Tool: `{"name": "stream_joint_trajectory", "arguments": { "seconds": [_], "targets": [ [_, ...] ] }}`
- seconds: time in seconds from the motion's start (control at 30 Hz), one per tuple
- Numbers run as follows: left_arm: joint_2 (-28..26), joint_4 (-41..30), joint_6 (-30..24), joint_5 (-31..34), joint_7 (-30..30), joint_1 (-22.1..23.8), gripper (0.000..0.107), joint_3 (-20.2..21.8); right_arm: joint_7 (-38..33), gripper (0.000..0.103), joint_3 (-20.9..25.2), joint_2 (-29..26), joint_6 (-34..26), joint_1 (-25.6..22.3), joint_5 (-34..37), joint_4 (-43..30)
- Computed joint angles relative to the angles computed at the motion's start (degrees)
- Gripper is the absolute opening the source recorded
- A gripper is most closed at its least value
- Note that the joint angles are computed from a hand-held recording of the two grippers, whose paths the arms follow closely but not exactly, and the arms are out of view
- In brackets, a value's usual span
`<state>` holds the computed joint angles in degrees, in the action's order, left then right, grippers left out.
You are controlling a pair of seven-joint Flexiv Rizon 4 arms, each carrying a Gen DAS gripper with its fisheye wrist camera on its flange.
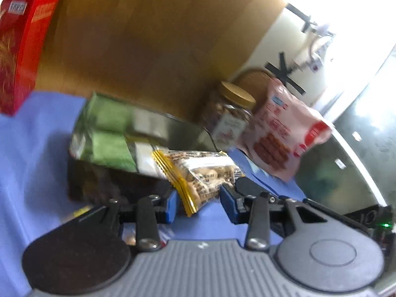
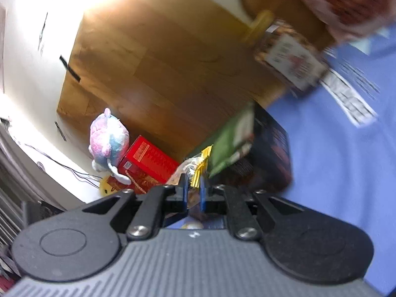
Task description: Organize snacks
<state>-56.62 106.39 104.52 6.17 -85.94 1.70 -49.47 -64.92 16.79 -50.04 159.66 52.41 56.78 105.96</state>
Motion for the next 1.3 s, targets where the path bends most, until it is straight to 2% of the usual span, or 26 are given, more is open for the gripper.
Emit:
{"name": "stream_joint_trajectory", "arguments": {
  "seconds": [0.07, 0.1, 0.13, 0.17, 0.23, 0.27, 0.3, 0.37, 0.47, 0.57, 0.67, 0.77, 0.83, 0.93, 1.0, 1.1, 1.2, 1.23, 1.27, 1.3],
  "targets": [
    [-0.5, -3.9, -2.6, -1.6, 0.7, -1.9, 0.038, 1.6, -6.5, 0.012, -1.9, 0.8, -3.7, -0.2, 2.3, -2.5],
    [-0.4, -5.5, -3.7, -2.6, 1.1, -3.2, 0.043, 2.8, -12.2, 0.012, -3.3, 1.0, -5.7, 0.0, 5.0, -4.9],
    [0.2, -7.5, -4.5, -4.3, 1.2, -5.9, 0.046, 5.7, -17.7, 0.012, -4.2, 0.8, -7.1, 0.1, 7.8, -7.4],
    [0.9, -8.8, -5.2, -5.8, 1.2, -8.3, 0.053, 8.6, -25.0, 0.017, -5.1, 0.5, -8.3, 0.1, 11.5, -10.6],
    [2.3, -10.3, -5.7, -8.2, 1.5, -12.4, 0.054, 13.7, -42.1, 0.021, -6.2, -1.0, -7.9, -0.1, 20.2, -18.1],
    [2.3, -9.9, -5.0, -8.1, 1.9, -12.3, 0.054, 13.6, -47.6, 0.026, -7.3, -1.8, -6.7, 0.4, 23.6, -20.6],
    [1.8, -8.8, -3.8, -6.5, 1.8, -10.6, 0.056, 11.7, -49.4, 0.028, -6.6, -2.3, -5.1, 0.1, 23.9, -21.3],
    [1.7, -5.2, 0.1, -5.2, 2.9, -7.6, 0.056, 8.4, -44.9, 0.028, -4.8, -2.3, -2.7, 0.4, 20.6, -17.7],
    [2.5, 0.7, 4.9, -0.9, 0.8, -3.4, 0.058, 5.6, -38.8, 0.028, -1.1, -2.4, 1.1, 0.5, 18.4, -12.9],
    [4.2, 6.0, 7.9, 2.7, -2.2, -1.0, 0.058, 5.1, -32.4, 0.028, 3.5, -3.3, 2.4, 0.2, 15.8, -9.2],
    [5.5, 11.0, 8.6, 5.8, -5.0, 0.8, 0.058, 4.8, -25.0, 0.029, 6.7, -4.5, 2.3, 0.8, 13.3, -4.4],
    [5.3, 14.4, 7.8, 8.3, -6.0, 1.5, 0.058, 4.3, -18.9, 0.04, 7.7, -5.8, 3.8, 3.1, 12.0, -0.9],
    [4.8, 15.3, 7.3, 8.8, -6.1, 1.0, 0.058, 4.3, -18.1, 0.044, 7.8, -6.2, 4.4, 4.9, 12.1, 0.4],
    [4.3, 15.5, 5.5, 8.3, -5.7, -0.4, 0.058, 4.9, -23.4, 0.049, 7.4, -6.1, 4.2, 7.9, 13.4, 0.4],
    [3.6, 15.4, 3.6, 7.5, -5.2, -0.6, 0.057, 4.6, -30.4, 0.057, 7.0, -5.7, 3.1, 9.3, 14.9, -1.2],
    [3.1, 15.2, 2.2, 6.3, -4.1, -1.5, 0.057, 4.7, -43.0, 0.057, 6.9, -6.0, 0.9, 9.6, 18.6, -5.5],
    [3.2, 14.4, 2.3, 4.9, -2.9, -4.4, 0.052, 6.8, -49.6, 0.057, 7.6, -7.3, 0.5, 8.3, 20.6, -8.4],
    [3.7, 14.5, 3.0, 4.6, -2.7, -5.4, 0.047, 7.7, -51.2, 0.057, 7.8, -7.7, 0.5, 7.9, 20.9, -9.3],
    [4.0, 14.4, 2.6, 4.4, -2.4, -6.1, 0.037, 8.1, -53.0, 0.057, 8.0, -8.0, 0.3, 7.3, 21.3, -10.3],
    [4.4, 14.4, 3.0, 3.9, -2.6, -6.9, 0.038, 8.9, -54.2, 0.054, 8.2, -8.5, 0.4, 6.9, 21.3, -11.1]
  ]
}}
